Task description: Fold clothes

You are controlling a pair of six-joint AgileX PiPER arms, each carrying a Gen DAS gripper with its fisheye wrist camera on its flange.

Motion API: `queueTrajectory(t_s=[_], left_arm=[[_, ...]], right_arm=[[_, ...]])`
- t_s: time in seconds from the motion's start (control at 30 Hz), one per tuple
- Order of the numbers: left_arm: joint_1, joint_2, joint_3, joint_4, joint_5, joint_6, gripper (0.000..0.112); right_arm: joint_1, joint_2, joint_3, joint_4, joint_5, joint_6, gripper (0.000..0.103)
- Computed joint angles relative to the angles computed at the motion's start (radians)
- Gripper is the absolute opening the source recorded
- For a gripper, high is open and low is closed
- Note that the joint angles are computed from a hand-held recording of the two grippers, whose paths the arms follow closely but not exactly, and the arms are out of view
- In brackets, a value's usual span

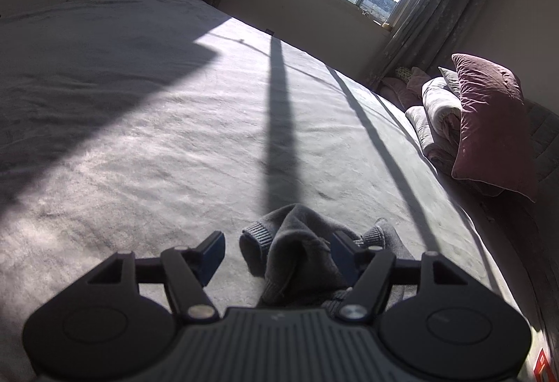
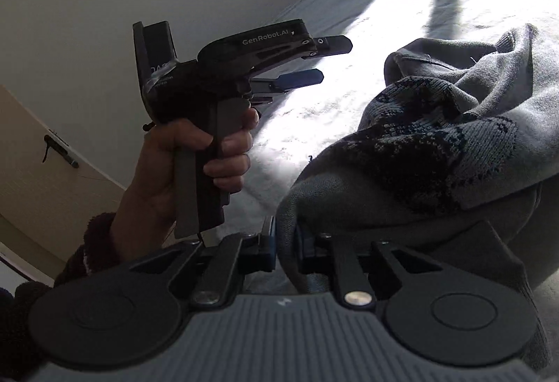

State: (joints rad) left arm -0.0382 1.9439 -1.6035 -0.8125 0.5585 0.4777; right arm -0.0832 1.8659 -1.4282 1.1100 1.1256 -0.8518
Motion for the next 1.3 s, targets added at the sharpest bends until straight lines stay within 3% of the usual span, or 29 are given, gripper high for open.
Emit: queueTrajectory(t_s=[0.17, 0.27, 0.3, 0.33, 0.4, 0.5, 0.63, 0.73, 1.0, 1.1, 1.2, 1.23, 1.27, 1.3], left_arm=[[0.003, 0.029, -0.021, 0.015, 0.012, -0.018, 0.068], [-0.004, 0.061, -0.045, 0.011, 0.021, -0.033, 0.069], [-0.009, 0.072, -0.058, 0.019, 0.025, -0.05, 0.069], [-0.015, 0.087, -0.075, 0.03, 0.032, -0.073, 0.069], [-0.022, 0.107, -0.086, 0.006, 0.026, -0.063, 0.069], [-0.034, 0.138, -0.113, 0.023, 0.017, -0.099, 0.069], [-0.035, 0.186, -0.114, -0.062, -0.013, -0.038, 0.069], [-0.034, 0.237, -0.169, -0.056, 0.003, -0.101, 0.069], [-0.028, 0.315, -0.219, -0.231, -0.003, 0.038, 0.069], [-0.036, 0.323, -0.209, -0.295, -0.032, 0.107, 0.066], [-0.047, 0.336, -0.2, -0.375, -0.044, 0.19, 0.043], [-0.053, 0.335, -0.191, -0.384, -0.057, 0.206, 0.031], [-0.06, 0.329, -0.178, -0.386, -0.076, 0.218, 0.026], [-0.067, 0.316, -0.16, -0.389, -0.1, 0.23, 0.025]], right_arm=[[0.04, 0.006, 0.02, -0.033, -0.031, 0.014, 0.015], [0.044, -0.002, 0.046, -0.043, -0.049, 0.012, 0.02], [0.041, -0.001, 0.042, -0.045, -0.049, 0.009, 0.032], [0.031, -0.016, 0.058, -0.039, -0.057, -0.008, 0.054], [-0.004, -0.04, 0.083, -0.006, -0.062, -0.036, 0.067], [-0.06, -0.065, 0.108, 0.045, -0.059, -0.07, 0.067], [-0.151, -0.086, 0.138, 0.105, -0.093, -0.089, 0.067], [-0.217, -0.083, 0.159, 0.131, -0.177, -0.073, 0.067], [-0.257, 0.015, 0.135, 0.125, -0.491, 0.076, 0.067], [-0.242, 0.045, 0.176, 0.254, -0.585, 0.003, 0.067], [-0.207, -0.002, 0.241, 0.358, -0.689, -0.115, 0.067], [-0.179, -0.021, 0.26, 0.369, -0.747, -0.152, 0.065], [-0.143, -0.04, 0.277, 0.369, -0.816, -0.188, 0.061], [-0.108, -0.053, 0.291, 0.356, -0.876, -0.221, 0.042]])
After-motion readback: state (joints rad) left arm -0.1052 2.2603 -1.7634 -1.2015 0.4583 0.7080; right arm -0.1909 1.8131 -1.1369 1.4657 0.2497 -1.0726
